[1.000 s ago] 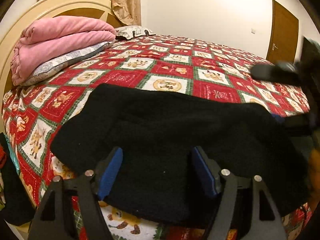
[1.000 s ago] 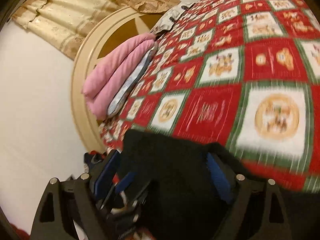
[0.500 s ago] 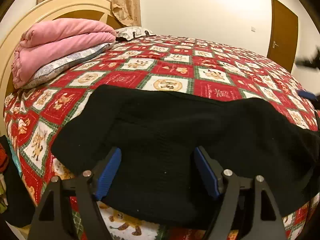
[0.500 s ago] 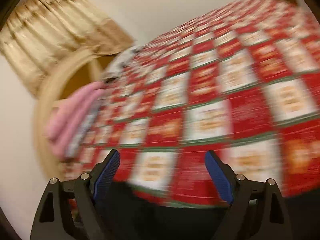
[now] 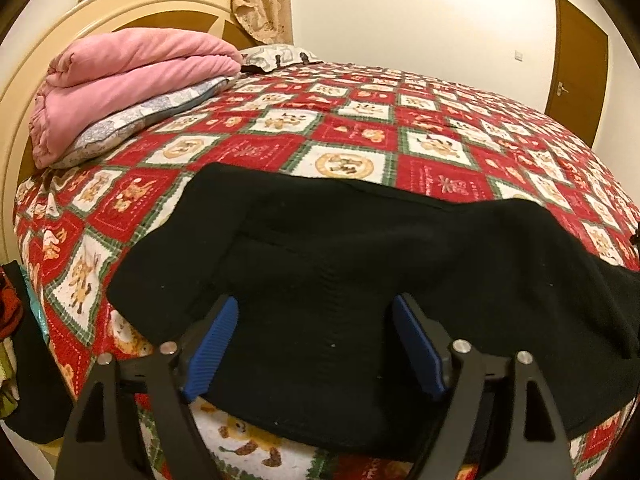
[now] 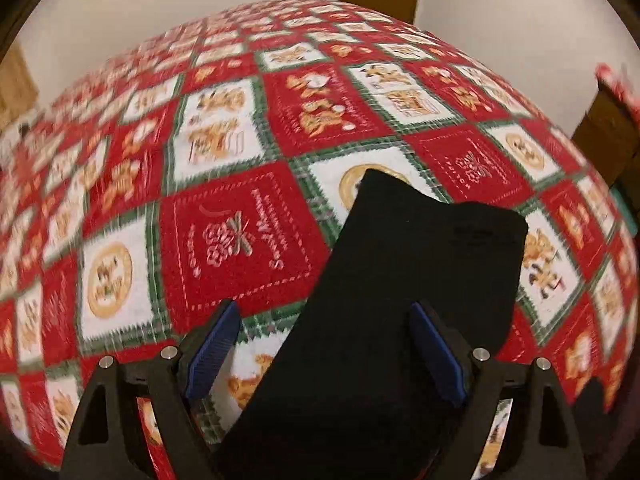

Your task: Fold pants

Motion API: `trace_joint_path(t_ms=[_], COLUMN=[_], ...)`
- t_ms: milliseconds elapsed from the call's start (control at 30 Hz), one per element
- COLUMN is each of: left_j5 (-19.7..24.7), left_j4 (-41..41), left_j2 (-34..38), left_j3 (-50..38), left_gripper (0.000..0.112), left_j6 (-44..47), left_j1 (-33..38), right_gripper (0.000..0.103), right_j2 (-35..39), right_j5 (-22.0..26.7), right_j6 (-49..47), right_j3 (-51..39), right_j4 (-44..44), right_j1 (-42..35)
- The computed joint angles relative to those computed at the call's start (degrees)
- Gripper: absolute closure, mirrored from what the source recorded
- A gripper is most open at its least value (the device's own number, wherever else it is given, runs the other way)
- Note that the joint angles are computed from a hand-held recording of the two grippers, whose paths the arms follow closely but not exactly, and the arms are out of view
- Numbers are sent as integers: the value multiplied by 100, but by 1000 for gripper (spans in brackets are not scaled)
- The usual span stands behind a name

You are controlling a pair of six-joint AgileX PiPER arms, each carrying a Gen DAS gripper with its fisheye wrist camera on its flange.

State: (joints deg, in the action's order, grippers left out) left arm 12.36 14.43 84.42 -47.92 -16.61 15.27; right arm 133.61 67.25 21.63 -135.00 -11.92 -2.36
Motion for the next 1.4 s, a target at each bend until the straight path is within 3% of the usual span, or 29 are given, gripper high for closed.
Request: trace_joint_path(t_ms=[100, 167, 200, 267, 300, 567, 700, 833, 967, 1033, 1133, 1400], left_j5=[129, 174, 155, 127, 127, 243, 283, 279, 295, 328, 403, 715], left_j4=[-543, -470, -370, -307, -199, -35, 35, 126, 191, 328, 642, 1766], left_j2=[79, 72, 62, 47, 40, 50, 53, 54, 63, 66, 81, 139], left_j3=[-116, -132, -111, -79, -71, -128, -140, -137, -153, -168, -201, -288], left_gripper=[19, 18, 18, 18, 18, 18, 18, 18, 17, 17, 15, 10], left_j6=[386, 370, 259, 158, 35, -190, -309, -422, -489, -633, -994, -2309], left_j1=[120, 95, 83, 78, 63, 27, 19, 5, 3, -15, -68, -312], right_gripper=[25, 55, 63, 90, 94, 96, 96, 96, 95, 95, 95, 94], right_j2=[-205, -426, -555, -845, -1006, -2928, -4257, -5224, -5507, -5406, -5217, -3380], right_j5=[-266, -478, -591, -864, -1049, -2035, -2147, -1961, -1700, -1367, -1372, -535], right_j6=[84, 149, 114, -161, -405, -3007, -4439, -4994, -5572, -5732, -5857, -4933], right_j3=[361, 707, 889, 1313, 1570, 4066, 5669, 7043, 7744, 7718, 7473, 5446], right_j4=[115, 199, 371, 1055, 1558, 4704, 6074, 6169, 5894, 6038, 6126, 5418], right_j1=[-107, -173, -259, -562, -719, -1877, -2646, -3668, -4679, -5243, -5697, -4903])
